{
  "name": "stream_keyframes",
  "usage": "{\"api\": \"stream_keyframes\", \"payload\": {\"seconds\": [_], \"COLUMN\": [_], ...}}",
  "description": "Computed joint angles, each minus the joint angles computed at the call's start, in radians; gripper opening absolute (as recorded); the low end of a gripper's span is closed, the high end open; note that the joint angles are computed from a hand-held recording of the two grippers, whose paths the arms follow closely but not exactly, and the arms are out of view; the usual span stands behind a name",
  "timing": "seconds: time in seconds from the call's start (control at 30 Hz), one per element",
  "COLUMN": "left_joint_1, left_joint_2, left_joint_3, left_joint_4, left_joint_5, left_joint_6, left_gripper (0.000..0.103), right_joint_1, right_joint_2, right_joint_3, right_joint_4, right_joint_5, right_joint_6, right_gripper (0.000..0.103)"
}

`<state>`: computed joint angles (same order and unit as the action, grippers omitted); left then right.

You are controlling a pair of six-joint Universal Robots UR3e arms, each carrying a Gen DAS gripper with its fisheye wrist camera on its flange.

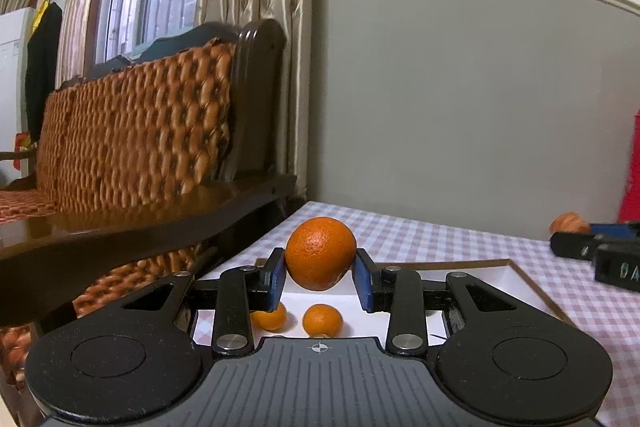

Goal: Organize fruits
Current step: 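Carry the orange and the orange piece back over the white box, then open both tools to drop the orange and orange piece into the box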

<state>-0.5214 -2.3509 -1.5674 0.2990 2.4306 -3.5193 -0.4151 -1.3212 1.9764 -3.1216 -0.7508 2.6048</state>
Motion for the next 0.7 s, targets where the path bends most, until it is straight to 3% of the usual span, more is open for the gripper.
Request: {"api": "stream_keyframes", "payload": {"seconds": [0.43,0.67,0.7], "left_joint_1": [0.067,0.11,0.108], "left_joint_2": [-0.08,-0.127,-0.144], "left_joint_3": [0.164,0.255,0.276], "left_joint_4": [-0.137,-0.25,-0.267], "left_joint_5": [-0.064,-0.13,-0.121], "left_joint_6": [0.006,-0.015,-0.03], "left_gripper": [0.036,0.037,0.042], "right_joint_1": [0.072,0.099,0.112], "right_joint_2": [0.188,0.267,0.279], "right_joint_3": [-0.206,-0.331,-0.366], "right_joint_4": [0.031,0.139,0.198], "right_joint_5": [-0.082,-0.115,-0.136], "right_joint_6": [0.03,-0.002,-0.035], "right_gripper": [0.02,0.02,0.022]}}
